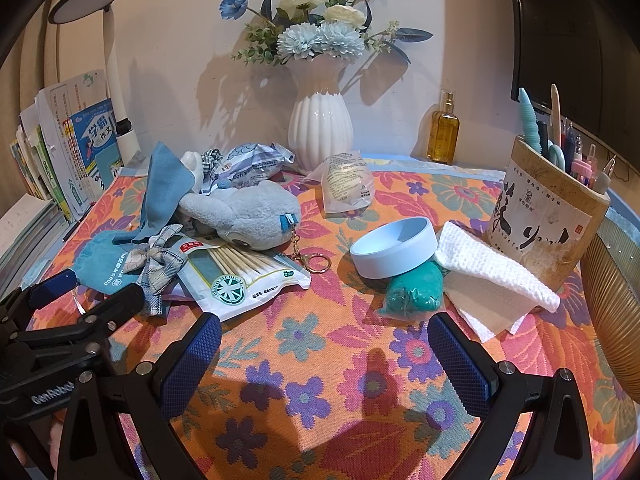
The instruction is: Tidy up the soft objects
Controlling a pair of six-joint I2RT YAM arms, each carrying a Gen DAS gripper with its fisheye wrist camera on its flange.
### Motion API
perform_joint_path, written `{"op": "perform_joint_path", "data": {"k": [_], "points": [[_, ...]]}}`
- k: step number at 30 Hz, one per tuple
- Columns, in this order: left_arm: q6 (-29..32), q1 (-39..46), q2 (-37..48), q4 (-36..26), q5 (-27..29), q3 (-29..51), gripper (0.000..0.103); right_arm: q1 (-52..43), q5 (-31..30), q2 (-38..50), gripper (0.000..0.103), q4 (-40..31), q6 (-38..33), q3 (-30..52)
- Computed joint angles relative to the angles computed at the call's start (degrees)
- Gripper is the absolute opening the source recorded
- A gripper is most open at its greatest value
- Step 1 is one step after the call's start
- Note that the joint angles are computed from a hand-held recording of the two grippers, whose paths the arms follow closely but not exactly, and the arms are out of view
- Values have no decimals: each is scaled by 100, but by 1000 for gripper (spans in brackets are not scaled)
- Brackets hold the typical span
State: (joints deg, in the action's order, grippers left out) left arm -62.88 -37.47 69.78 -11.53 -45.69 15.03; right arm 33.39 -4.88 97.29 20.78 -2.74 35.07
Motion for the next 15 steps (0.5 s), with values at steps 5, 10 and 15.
{"op": "perform_joint_path", "data": {"k": [5,10,15], "points": [[590,707,-1976,-749,986,-401,102,-94,-322,-52,103,-453,-27,148],[2111,2140,-3137,-1321,2105,-120,102,-211,-887,-184,103,-1370,-27,684],[3299,2912,-1911,-249,3005,318,102,-102,-787,76,103,-2078,-215,1537]]}}
